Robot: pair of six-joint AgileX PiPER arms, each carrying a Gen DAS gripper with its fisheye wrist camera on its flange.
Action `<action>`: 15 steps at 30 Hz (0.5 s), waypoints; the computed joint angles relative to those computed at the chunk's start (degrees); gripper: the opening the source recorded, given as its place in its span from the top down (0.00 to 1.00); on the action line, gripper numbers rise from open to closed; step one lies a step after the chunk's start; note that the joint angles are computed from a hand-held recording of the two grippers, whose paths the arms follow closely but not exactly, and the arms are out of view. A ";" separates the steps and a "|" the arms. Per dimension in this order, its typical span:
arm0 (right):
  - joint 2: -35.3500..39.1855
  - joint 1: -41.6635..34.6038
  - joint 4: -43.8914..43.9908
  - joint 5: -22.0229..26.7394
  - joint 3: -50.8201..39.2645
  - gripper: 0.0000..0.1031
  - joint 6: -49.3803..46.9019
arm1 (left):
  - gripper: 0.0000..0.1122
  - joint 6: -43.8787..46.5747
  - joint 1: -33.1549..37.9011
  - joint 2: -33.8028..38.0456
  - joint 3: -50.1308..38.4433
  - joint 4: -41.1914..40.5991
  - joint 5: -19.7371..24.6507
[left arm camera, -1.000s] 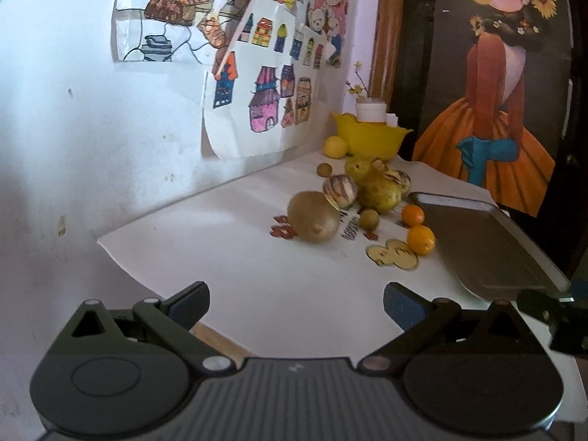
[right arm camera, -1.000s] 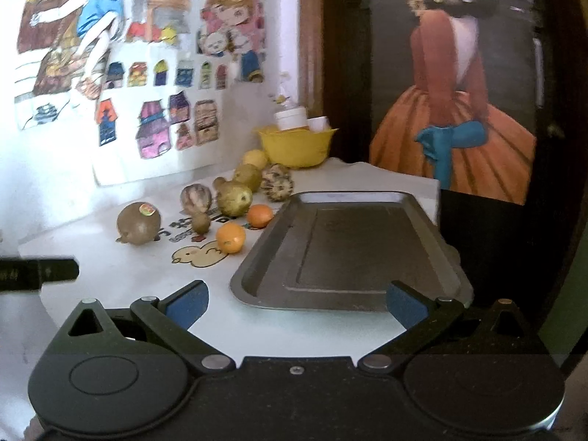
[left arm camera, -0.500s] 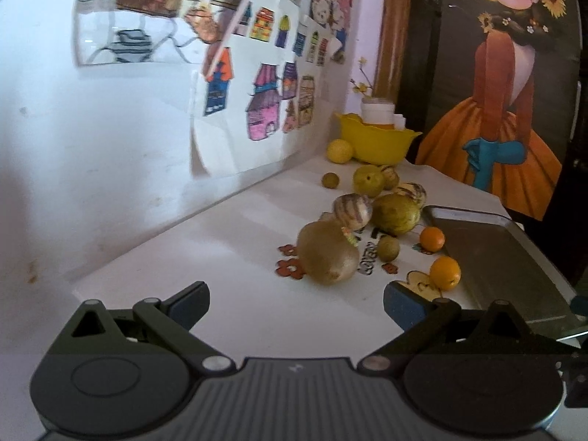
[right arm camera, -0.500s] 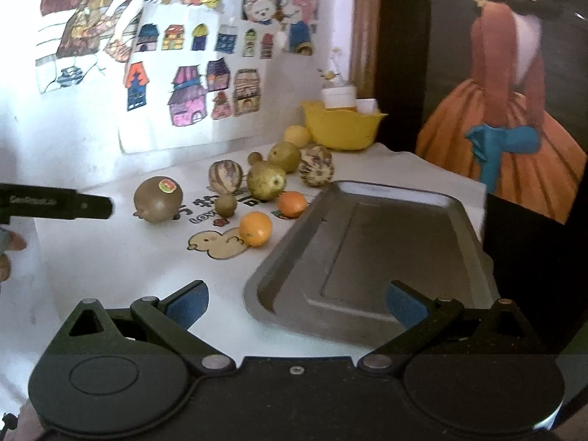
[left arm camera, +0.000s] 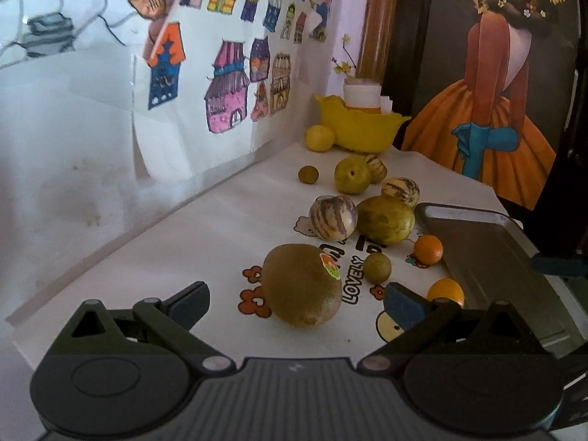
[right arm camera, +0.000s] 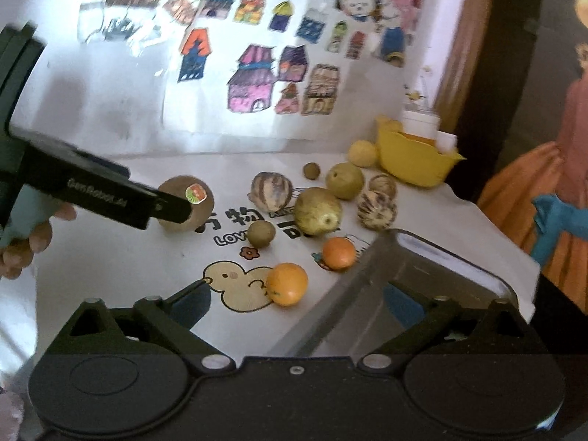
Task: Organize fruits
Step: 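Close the left tool on the large brown kiwi while the right tool grasps a small orange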
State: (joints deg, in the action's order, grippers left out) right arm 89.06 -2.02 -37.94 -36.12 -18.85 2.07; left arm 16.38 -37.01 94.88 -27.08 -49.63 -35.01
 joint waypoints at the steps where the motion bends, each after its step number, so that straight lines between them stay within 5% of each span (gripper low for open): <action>1: 1.19 0.86 0.46 0.42 -0.99 0.05 -0.73 | 0.09 -0.76 1.00 0.44 -0.51 1.45 0.94; 13: 11.28 3.61 -4.76 5.55 -11.46 0.31 6.28 | 0.11 -10.94 7.92 6.07 -4.39 15.43 4.79; 15: 12.01 3.49 -5.49 5.12 -11.79 0.43 7.18 | 0.14 -11.96 8.12 6.65 -4.38 16.77 4.09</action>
